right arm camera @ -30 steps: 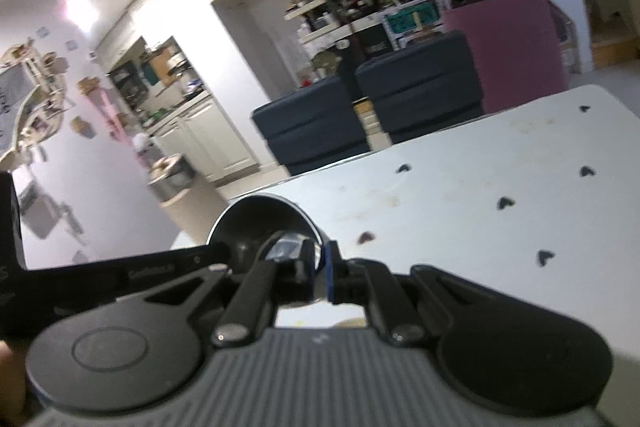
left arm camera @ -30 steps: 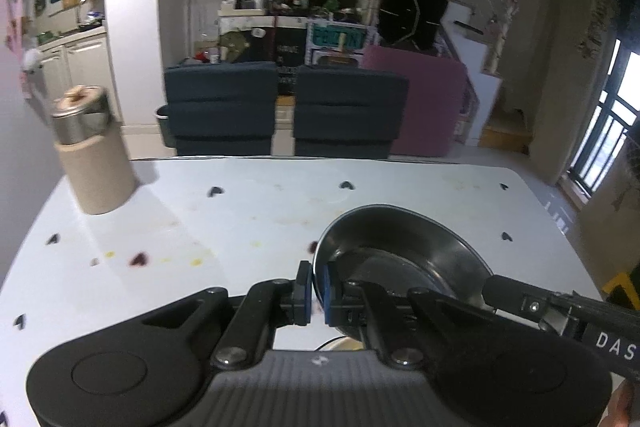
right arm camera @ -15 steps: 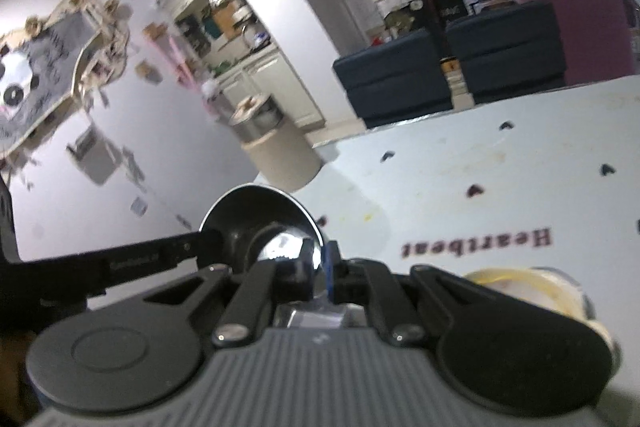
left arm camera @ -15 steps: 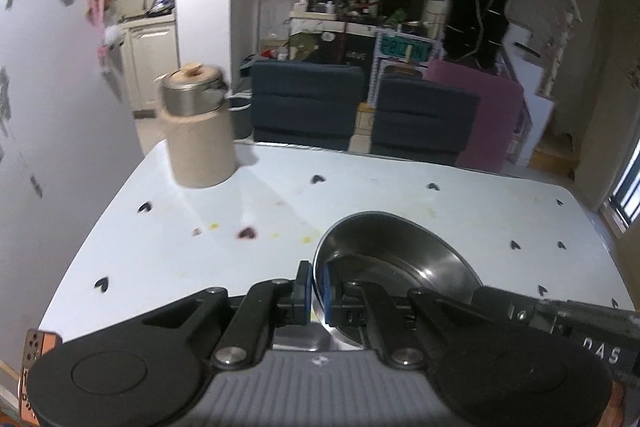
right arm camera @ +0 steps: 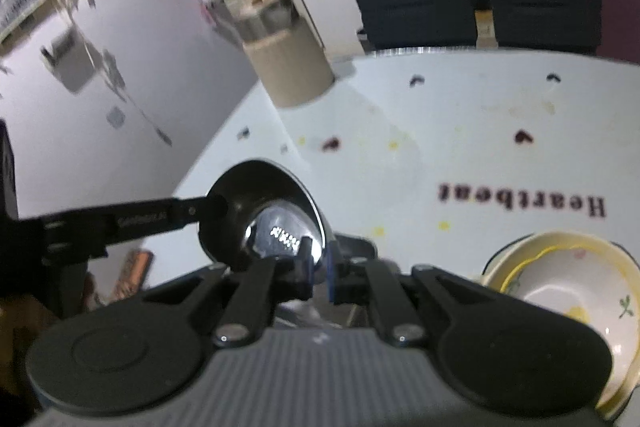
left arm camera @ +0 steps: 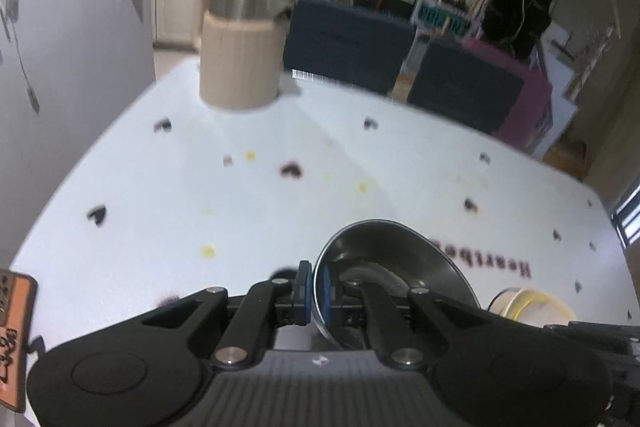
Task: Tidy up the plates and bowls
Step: 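Lift the steel bowl with both grippers and carry it over the trays, then lower the steel bowl into the stacked trays with both grippers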
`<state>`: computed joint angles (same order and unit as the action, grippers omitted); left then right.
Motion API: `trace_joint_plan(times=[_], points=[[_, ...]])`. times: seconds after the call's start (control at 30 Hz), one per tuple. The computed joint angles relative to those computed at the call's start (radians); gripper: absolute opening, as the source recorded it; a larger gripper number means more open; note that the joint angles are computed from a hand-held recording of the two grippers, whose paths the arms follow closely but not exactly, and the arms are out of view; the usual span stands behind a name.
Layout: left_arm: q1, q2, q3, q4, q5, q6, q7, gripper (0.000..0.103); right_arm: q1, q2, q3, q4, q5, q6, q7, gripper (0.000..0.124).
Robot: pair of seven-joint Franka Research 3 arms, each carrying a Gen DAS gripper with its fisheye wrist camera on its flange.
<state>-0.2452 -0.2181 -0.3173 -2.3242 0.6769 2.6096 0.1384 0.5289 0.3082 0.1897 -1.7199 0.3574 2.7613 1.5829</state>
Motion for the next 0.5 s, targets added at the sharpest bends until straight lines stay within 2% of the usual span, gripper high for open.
trace_joint_plan(times=[0.17, 0.37, 0.5], points=[[-0.008, 0.06, 0.02, 0.028, -0.04, -0.002, 0.092, 0.005, 0.012, 0.048, -0.018, 0.056, -0.044, -0.1, 0.041, 0.008], [-0.019, 0.101, 0.042, 0.04, -0.103, -0.032, 0.185, 0.005, 0.04, 0.122, -0.033, 0.16, -0.098, -0.179, 0.114, 0.008], [-0.015, 0.098, 0.05, 0.023, -0.124, -0.035, 0.208, 0.006, 0.043, 0.16, -0.025, 0.212, -0.099, -0.222, 0.113, 0.008]])
